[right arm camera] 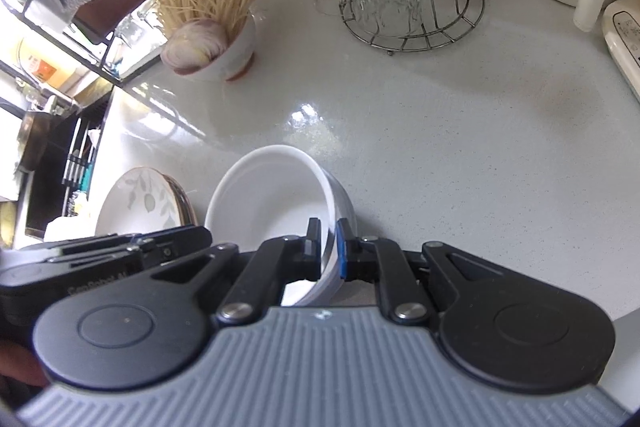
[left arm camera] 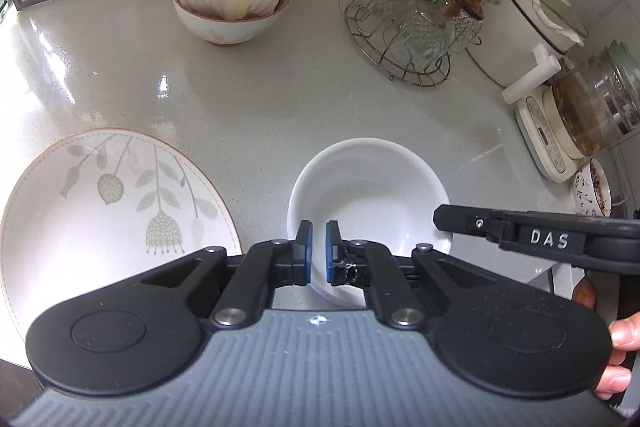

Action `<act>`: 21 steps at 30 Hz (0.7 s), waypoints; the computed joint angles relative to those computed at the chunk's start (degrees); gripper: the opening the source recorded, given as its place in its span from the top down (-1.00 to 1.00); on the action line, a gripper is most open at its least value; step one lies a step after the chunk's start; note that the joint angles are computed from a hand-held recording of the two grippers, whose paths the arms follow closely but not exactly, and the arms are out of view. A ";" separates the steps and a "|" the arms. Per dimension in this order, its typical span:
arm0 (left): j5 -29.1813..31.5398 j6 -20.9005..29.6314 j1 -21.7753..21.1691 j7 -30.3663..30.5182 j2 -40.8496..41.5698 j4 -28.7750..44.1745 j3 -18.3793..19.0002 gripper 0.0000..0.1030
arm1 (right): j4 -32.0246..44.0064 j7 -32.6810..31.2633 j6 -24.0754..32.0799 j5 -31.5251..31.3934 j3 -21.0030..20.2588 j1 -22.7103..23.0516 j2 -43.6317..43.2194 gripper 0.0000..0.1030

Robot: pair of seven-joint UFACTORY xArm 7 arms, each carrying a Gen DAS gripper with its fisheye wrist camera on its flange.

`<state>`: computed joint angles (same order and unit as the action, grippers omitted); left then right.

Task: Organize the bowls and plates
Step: 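Lower the white bowl into the blue bowls and open both grippers, then close both grippers on the rim of the stacked bowls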

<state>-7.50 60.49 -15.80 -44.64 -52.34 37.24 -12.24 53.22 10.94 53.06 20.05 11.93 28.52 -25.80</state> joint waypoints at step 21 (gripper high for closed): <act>-0.23 -0.96 0.87 -4.44 1.56 -2.62 -0.05 0.44 | -2.73 -0.74 -1.45 3.61 -1.03 0.05 2.23 -0.04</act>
<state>-7.72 59.53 -14.93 -49.08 -50.78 34.62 -12.29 50.49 10.19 51.61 23.65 10.89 28.57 -23.56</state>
